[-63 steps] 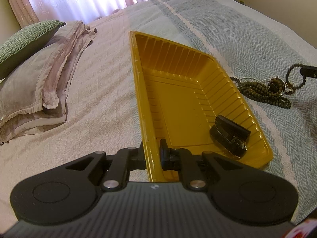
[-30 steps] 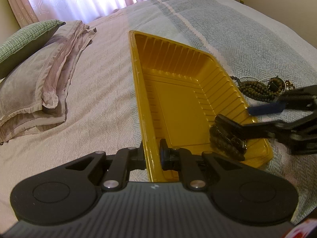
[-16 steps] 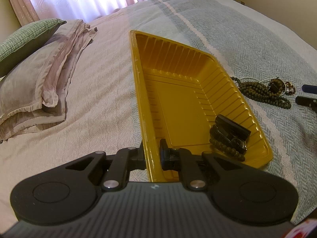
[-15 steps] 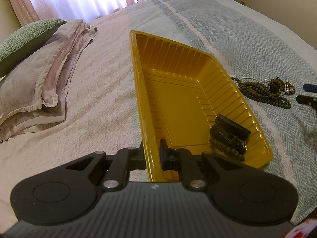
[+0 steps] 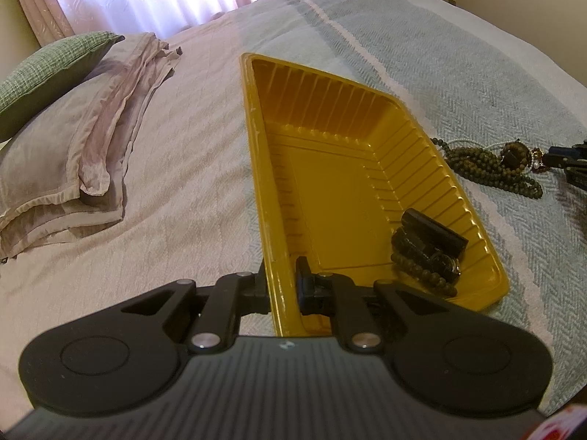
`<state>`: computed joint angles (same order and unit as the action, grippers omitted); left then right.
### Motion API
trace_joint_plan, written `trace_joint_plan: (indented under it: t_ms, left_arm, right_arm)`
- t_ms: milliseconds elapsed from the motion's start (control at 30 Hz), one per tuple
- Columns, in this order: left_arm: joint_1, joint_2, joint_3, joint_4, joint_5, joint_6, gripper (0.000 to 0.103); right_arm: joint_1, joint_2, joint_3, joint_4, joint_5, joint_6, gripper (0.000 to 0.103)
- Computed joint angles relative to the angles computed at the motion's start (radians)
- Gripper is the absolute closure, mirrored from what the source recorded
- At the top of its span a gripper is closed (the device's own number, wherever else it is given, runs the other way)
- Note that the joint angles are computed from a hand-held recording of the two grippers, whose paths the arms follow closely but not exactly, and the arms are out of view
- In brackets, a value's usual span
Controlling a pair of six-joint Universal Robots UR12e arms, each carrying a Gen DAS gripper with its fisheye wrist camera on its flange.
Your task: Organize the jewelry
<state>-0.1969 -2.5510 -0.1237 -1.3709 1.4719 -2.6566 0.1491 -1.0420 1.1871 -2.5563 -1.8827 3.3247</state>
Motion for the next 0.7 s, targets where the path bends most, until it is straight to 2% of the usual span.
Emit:
trace_joint_plan:
  t_ms: [100, 133, 167, 300, 533, 700]
  left_arm:
    - [-0.001, -0.005, 0.010, -0.005, 0.002, -0.002, 0.093]
    - [-0.001, -0.006, 0.012, -0.006, 0.002, -0.003, 0.093]
    - [-0.001, -0.006, 0.012, -0.006, 0.001, -0.003, 0.093]
    - [-0.001, -0.008, 0.017, -0.009, 0.002, -0.002, 0.093]
    - [-0.001, -0.014, 0.029, -0.012, -0.003, -0.002, 0.093]
    - [-0.001, 0.000, 0.001, 0.003, -0.006, 0.000, 0.093]
  right_arm:
    - [-0.001, 0.014, -0.017, 0.019, -0.001, -0.024, 0.087]
    - [0.000, 0.015, -0.019, 0.022, -0.003, -0.035, 0.096]
    - [0.001, 0.016, -0.021, 0.025, -0.005, -0.040, 0.099]
    - [0.005, 0.004, -0.005, 0.007, -0.023, -0.024, 0.099]
    - [0.010, -0.045, 0.050, -0.076, -0.046, -0.004, 0.099]
    - [0.011, -0.072, 0.069, -0.122, -0.059, -0.005, 0.099]
